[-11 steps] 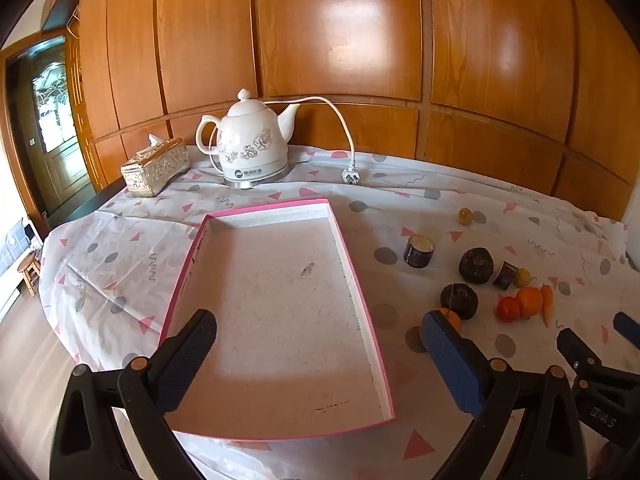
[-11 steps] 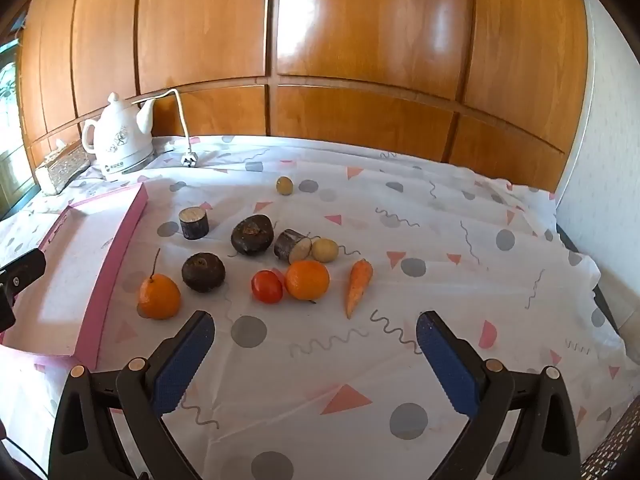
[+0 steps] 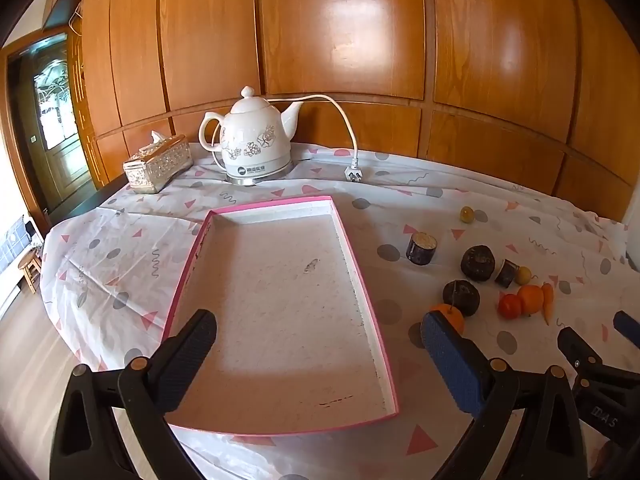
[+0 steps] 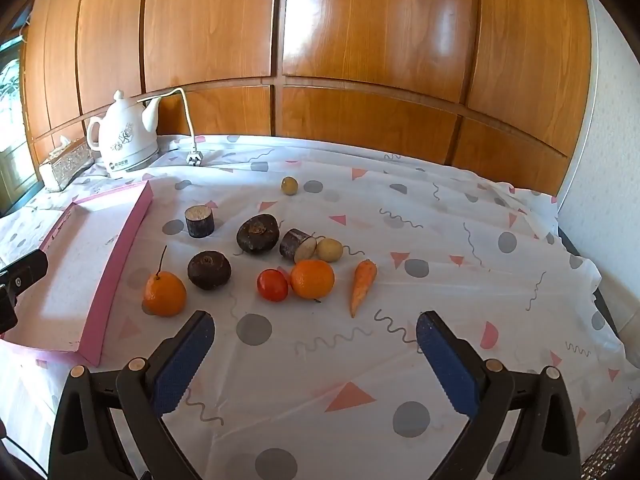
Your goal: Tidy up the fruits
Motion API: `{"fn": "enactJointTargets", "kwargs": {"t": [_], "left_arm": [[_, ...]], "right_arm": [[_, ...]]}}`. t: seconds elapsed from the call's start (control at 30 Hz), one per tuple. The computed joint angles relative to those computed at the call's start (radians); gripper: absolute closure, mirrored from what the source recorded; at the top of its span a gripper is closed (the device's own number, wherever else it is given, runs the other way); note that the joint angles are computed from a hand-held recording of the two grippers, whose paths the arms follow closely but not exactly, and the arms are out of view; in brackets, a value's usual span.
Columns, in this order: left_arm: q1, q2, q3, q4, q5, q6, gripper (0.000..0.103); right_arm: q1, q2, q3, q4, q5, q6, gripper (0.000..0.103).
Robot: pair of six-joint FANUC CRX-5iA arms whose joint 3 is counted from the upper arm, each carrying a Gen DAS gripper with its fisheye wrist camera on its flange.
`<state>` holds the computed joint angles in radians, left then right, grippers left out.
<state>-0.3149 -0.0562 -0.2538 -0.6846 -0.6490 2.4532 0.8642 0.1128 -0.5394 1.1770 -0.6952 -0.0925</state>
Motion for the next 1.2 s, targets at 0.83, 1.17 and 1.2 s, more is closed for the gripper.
{"fn": "enactJointTargets", "kwargs": {"t": [0.83,1.17,1.2], "left_arm": [[0.009,-0.002,0.005,0.035,0.003,-0.035,0.0],[0.005,-0.003,0.007,0.044,0.005,-0.04,0.0],[0.007,-0.005,0.005,0.044,0.007,-0.041,0.0]], "right_arm": [[-0.082,-0.007,-0.02,0.05,0.063,0.001,0.0],[-0.085,-0.012,-0.023,0.053,0.064,-0.004,0.0],[-0.085,-0.012,-0.023,0.053,0.064,-0.004,0.0]]}}
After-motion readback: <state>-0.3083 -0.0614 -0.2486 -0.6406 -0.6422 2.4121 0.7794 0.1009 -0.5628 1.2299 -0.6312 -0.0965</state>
